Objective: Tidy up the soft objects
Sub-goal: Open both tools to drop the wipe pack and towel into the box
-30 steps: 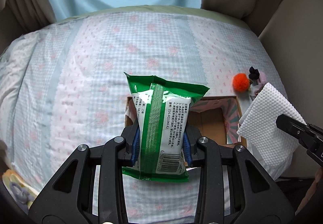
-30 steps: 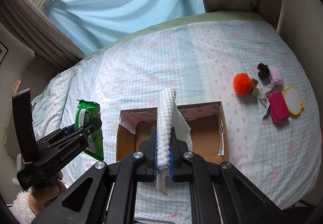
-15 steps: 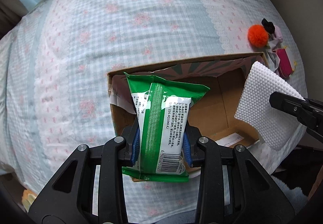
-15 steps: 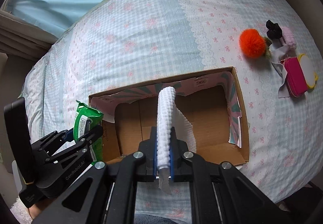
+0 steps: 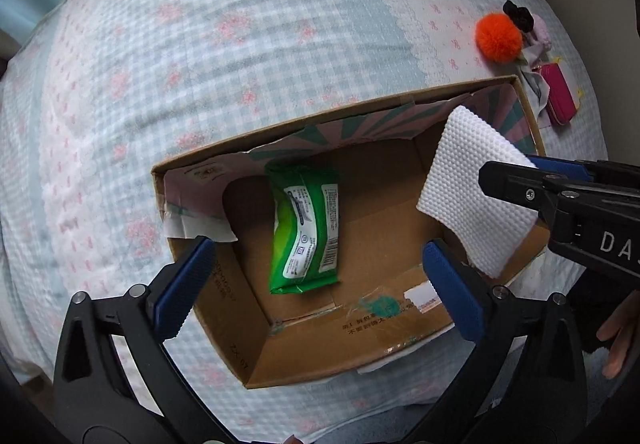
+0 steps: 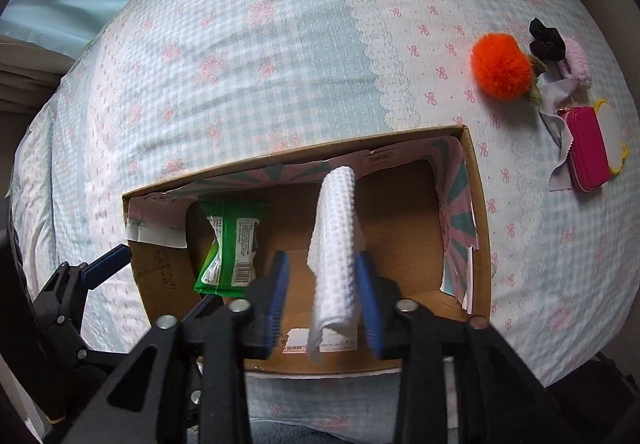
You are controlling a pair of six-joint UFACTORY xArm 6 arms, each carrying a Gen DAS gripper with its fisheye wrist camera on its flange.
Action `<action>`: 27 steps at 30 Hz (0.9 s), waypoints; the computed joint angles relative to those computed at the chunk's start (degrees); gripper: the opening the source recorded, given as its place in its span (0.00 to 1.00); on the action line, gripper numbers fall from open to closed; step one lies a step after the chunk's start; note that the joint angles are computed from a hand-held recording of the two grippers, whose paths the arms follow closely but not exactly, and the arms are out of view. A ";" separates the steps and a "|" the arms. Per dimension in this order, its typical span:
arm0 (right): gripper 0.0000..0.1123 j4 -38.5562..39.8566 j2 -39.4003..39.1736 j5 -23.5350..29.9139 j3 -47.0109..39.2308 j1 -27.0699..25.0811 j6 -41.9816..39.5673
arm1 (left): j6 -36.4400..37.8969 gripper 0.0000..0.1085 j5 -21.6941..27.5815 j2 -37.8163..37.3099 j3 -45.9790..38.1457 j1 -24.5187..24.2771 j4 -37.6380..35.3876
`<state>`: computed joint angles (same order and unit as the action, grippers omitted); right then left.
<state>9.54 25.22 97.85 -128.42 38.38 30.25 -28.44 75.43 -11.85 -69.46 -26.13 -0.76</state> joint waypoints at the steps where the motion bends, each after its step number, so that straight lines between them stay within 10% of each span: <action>1: 0.91 1.03 -3.26 -4.37 5.87 -0.36 0.43 | 0.28 0.95 0.65 0.24 -0.26 -0.23 0.31; 27: 0.92 -4.33 -14.91 -9.07 9.94 2.31 -4.48 | -10.42 0.95 4.84 -8.00 -2.99 -5.76 5.70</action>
